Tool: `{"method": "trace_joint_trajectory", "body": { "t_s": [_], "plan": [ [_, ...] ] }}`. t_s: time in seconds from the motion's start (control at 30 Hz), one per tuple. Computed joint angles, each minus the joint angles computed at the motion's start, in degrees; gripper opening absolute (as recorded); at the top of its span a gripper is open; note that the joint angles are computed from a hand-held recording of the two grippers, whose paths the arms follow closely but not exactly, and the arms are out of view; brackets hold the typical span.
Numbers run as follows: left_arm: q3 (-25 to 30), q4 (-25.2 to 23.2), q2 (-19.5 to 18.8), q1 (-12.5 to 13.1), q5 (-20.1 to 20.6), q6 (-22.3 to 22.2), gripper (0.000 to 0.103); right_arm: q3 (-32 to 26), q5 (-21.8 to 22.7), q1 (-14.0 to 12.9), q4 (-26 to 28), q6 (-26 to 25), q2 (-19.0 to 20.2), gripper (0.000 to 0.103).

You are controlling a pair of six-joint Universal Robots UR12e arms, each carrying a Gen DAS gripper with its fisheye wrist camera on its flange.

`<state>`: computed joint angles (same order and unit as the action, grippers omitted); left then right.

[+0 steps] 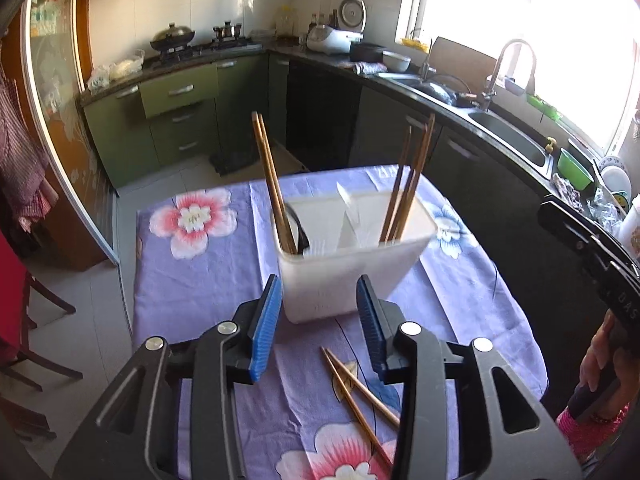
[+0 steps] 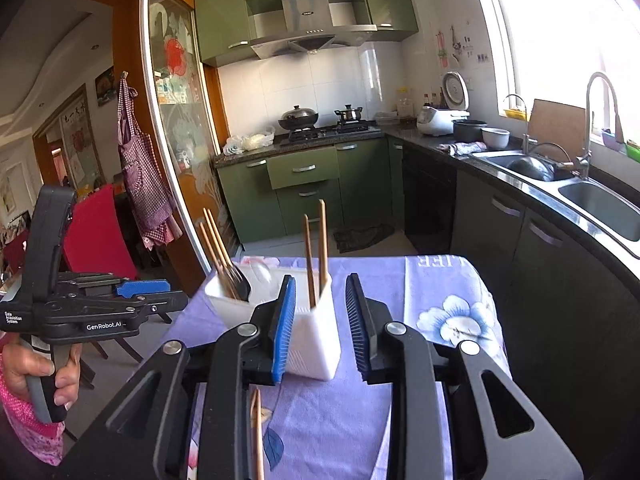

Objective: Organize utensils
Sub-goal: 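Open both tools above the caddy and pull them back, then lower both open tools onto the last chopsticks on the cloth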

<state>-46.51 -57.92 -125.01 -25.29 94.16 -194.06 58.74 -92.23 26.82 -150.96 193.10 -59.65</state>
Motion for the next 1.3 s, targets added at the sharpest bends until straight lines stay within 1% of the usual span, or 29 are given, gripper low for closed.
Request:
{"method": "trace_joint_trajectory", "body": {
  "t_s": [0.07,0.13,0.17,0.27,0.37,0.4,0.53,0.6,0.63,0.67,0.83,0.9,0.93,0.97,1.0,1.07,1.13,1.23,1.3],
  "plan": [
    [-2.21,-2.03,0.35,0.07,-2.25,-2.09,0.038,5.26,-0.51,-0.21,-0.73,2.05,-2.52,0.027],
    [-3.51,-4.35,0.03,0.28,-5.43,-3.76,0.037,9.83,-0.06,-0.73,-1.03,5.03,-4.63,0.035],
    [-3.94,-5.57,-0.24,0.43,-6.94,-4.63,0.037,11.81,0.67,-1.19,-1.20,6.49,-5.49,0.035],
    [-3.88,-9.19,-1.45,0.30,-7.92,-6.97,0.036,16.08,3.19,-2.31,-1.05,10.19,-7.27,0.035],
    [-3.68,-11.03,-2.23,0.07,-8.34,-8.96,0.036,18.44,5.00,-2.87,-1.33,11.60,-8.01,0.035],
    [-3.28,-11.38,-2.53,-0.13,-8.18,-9.34,0.036,18.89,5.69,-3.07,-1.55,11.83,-8.07,0.035],
    [-1.90,-13.35,-3.60,-1.13,-5.04,-10.16,0.035,19.38,7.86,-3.39,-2.33,12.39,-7.90,0.035],
    [-1.41,-14.38,-4.03,-1.40,-4.15,-10.55,0.030,19.61,9.50,-3.69,-2.94,12.74,-7.91,0.035],
    [-1.00,-14.96,-4.29,-1.61,-3.31,-10.53,0.026,19.92,10.03,-3.81,-3.26,12.84,-8.02,0.035],
    [-0.46,-15.62,-4.60,-1.81,-2.54,-10.49,0.023,20.14,10.17,-3.87,-3.51,13.00,-8.12,0.035],
    [0.84,-17.17,-5.26,-2.70,1.37,-10.10,0.022,20.49,10.49,-4.26,-4.37,14.51,-8.48,0.038],
    [1.87,-18.08,-5.86,-3.34,3.78,-9.50,0.022,20.97,10.84,-4.49,-4.72,14.99,-8.73,0.038],
    [2.02,-17.91,-6.02,-3.67,4.97,-8.84,0.019,21.09,10.94,-4.55,-4.83,15.17,-8.80,0.038],
    [2.58,-17.71,-6.46,-3.85,5.07,-8.24,0.011,21.24,11.12,-4.62,-4.92,15.32,-8.85,0.038],
    [2.75,-17.63,-6.57,-3.99,5.22,-7.80,0.010,21.24,11.29,-4.64,-4.83,15.45,-8.85,0.038],
    [2.65,-17.29,-6.55,-4.08,5.39,-7.27,0.008,21.33,11.67,-4.67,-4.62,15.68,-8.84,0.038],
    [1.98,-16.80,-6.14,-3.83,4.52,-6.99,0.006,21.19,11.96,-4.63,-3.99,15.53,-8.79,0.038],
    [-0.58,-15.23,-4.59,-3.04,3.53,-7.31,0.006,20.59,11.48,-4.34,-2.55,14.88,-8.61,0.041],
    [-3.02,-12.90,-3.06,-2.60,3.34,-7.68,0.006,19.63,11.18,-3.90,-0.93,13.60,-8.13,0.041]
  ]
}}
